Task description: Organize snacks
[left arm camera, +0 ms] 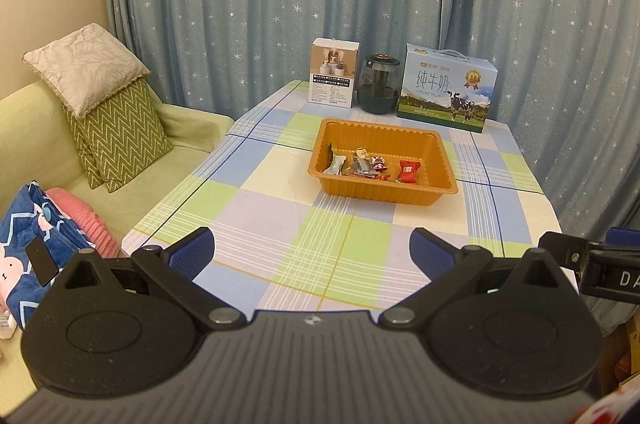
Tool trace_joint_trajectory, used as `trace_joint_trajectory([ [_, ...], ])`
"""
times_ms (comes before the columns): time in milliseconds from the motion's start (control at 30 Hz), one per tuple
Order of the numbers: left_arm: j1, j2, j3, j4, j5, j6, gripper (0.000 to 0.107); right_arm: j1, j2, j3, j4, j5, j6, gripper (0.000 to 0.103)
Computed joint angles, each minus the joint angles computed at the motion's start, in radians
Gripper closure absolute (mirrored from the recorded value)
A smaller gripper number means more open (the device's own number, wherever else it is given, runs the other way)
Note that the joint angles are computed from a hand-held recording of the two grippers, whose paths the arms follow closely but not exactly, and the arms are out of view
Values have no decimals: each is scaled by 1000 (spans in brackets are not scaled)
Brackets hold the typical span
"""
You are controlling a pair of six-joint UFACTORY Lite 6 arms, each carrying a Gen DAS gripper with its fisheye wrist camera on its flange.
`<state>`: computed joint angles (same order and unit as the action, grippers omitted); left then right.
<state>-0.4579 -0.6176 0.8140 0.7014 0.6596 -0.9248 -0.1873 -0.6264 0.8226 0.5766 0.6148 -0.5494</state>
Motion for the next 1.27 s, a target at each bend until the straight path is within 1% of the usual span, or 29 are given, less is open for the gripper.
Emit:
trace_joint_trajectory([
  [1067,-16,-7,-21,20,0,-31,4,9,-29,-37,-5,-6,9,5],
  [1233,-64,-31,-70,110,11,-143,4,22,-42,-59,-13,-18,21,5],
  [1267,-59,-37,-77,103,1,-141,4,20,-36,-53,-12,-16,18,5],
])
